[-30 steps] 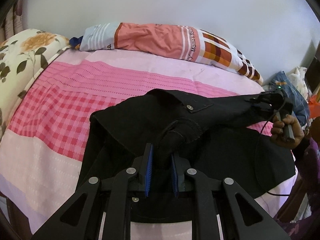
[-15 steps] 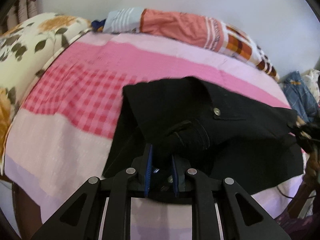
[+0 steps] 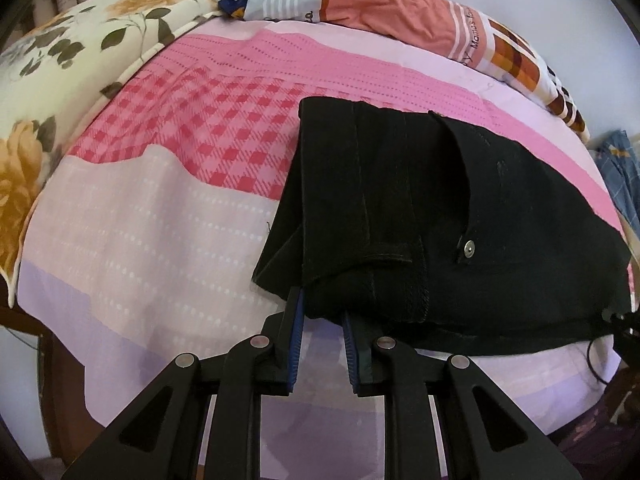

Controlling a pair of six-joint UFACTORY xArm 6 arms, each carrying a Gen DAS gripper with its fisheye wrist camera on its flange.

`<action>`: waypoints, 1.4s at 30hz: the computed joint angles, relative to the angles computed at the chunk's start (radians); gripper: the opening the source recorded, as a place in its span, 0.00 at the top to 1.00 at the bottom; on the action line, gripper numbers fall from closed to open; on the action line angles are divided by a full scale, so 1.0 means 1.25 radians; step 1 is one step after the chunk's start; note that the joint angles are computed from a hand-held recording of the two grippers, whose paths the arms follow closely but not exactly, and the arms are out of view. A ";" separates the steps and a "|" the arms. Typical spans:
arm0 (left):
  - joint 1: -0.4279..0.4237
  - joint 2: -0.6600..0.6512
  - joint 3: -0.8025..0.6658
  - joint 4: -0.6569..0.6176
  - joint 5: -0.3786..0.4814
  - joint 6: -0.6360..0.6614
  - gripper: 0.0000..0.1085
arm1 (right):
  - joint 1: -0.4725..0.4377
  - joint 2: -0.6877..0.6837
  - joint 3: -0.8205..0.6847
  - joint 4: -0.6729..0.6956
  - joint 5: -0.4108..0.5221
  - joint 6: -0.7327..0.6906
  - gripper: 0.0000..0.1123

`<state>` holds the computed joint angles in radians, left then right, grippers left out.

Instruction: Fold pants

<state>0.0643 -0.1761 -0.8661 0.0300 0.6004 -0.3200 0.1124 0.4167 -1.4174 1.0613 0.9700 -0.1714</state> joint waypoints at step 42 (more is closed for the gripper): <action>-0.205 0.116 -0.208 0.128 0.021 -0.133 0.37 | -0.010 0.427 -0.723 -0.631 -0.179 0.225 0.38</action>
